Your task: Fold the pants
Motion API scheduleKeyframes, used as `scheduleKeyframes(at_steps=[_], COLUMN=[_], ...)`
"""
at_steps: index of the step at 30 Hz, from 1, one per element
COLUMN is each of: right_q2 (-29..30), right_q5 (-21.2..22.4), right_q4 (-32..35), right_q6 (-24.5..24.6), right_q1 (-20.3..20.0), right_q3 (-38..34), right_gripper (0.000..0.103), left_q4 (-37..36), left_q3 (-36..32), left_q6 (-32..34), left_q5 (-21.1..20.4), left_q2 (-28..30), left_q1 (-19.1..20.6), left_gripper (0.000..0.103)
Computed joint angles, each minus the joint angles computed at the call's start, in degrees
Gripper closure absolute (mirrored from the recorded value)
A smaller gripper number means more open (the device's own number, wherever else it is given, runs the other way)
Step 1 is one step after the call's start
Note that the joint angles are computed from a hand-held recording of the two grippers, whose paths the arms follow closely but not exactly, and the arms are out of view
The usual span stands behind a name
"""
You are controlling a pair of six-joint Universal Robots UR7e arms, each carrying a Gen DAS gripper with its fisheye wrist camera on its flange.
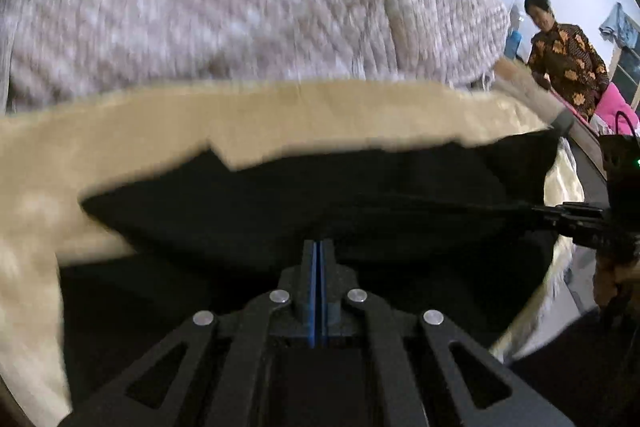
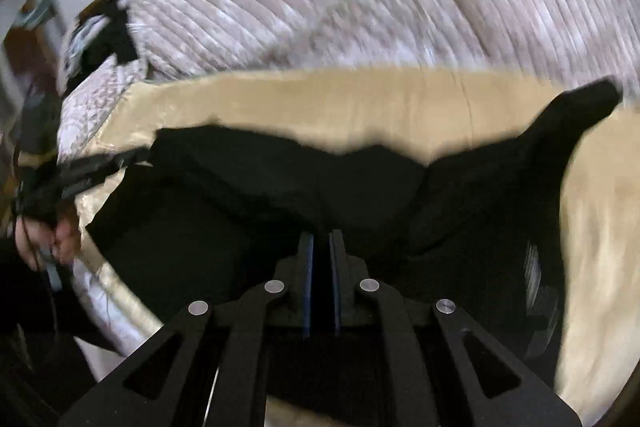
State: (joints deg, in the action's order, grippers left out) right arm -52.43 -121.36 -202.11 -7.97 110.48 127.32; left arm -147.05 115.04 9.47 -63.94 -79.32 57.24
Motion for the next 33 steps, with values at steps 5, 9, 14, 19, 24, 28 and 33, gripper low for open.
scheduleKeyframes(at_steps=[5, 9, 14, 19, 24, 28, 33], right_q2=[1.2, 1.69, 2.83, 3.79, 3.0, 1.63, -0.05], right_q5=[1.26, 2.43, 1.16, -0.64, -4.04, -4.94, -4.7], right_q4=[-1.39, -8.11, -18.64, -23.59, -28.58, -29.78, -27.99], right_q6=[9.04, 9.89, 8.58, 10.95, 15.39, 18.22, 24.27], right_q1=[-2.04, -1.53, -0.3, -1.66, -2.76, -3.43, -5.61], right_q3=[3.91, 5.78, 5.93, 6.26, 8.87, 10.48, 12.24], right_gripper=[0.094, 0.089, 0.068, 0.063, 0.063, 0.063, 0.063], left_q4=[6.64, 7.26, 2.97, 0.58, 0.66, -6.28, -10.84], left_q3=[3.57, 3.89, 0.12, -6.96, -12.23, -11.5, -9.78], left_q6=[-6.3, -9.47, -11.11, -10.25, -10.85, -5.96, -4.21], left_q5=[0.69, 0.79, 5.4, 11.19, 18.63, 23.87, 21.25], left_q2=[-3.5, -6.51, -2.93, 6.98, 14.92, 18.01, 15.99], left_q1=[0.23, 0.01, -0.74, -0.29, 0.69, 0.41, 0.43], left_gripper=[0.1, 0.099, 0.059, 0.052, 0.052, 0.066, 0.099])
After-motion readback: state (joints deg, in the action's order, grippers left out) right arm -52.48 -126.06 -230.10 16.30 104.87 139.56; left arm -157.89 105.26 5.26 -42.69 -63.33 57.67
